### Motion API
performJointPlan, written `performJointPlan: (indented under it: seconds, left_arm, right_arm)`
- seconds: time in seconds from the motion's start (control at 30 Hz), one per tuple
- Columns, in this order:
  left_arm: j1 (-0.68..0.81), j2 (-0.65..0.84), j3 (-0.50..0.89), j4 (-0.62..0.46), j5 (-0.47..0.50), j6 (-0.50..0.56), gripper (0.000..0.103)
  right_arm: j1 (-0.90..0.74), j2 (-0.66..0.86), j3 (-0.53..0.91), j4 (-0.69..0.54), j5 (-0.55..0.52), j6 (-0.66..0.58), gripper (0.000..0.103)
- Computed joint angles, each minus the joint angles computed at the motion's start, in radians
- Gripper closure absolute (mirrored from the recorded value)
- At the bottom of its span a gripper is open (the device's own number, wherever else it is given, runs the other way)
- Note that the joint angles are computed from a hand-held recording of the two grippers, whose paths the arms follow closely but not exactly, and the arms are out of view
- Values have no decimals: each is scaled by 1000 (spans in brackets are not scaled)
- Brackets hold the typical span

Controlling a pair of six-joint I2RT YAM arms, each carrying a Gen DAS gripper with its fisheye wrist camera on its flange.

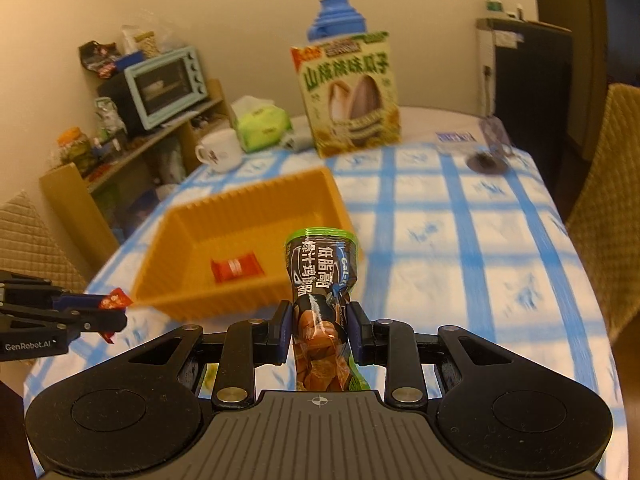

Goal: Organize snacks
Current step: 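Carry both snacks over the basket and open the left gripper to drop the red candy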

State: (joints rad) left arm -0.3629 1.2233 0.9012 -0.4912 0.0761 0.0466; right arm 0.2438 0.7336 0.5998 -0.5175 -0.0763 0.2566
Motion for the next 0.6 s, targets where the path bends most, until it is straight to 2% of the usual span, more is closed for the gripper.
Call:
performJointPlan:
  seconds: [0.3, 0.6]
  left_arm:
    - [62, 195, 164, 54, -13, -5, 83]
    - [110, 417, 352, 67, -12, 6, 83]
  right_arm:
    - [-11, 334, 136, 216, -62, -43, 74]
    - [5, 608, 295, 321, -86, -55, 74]
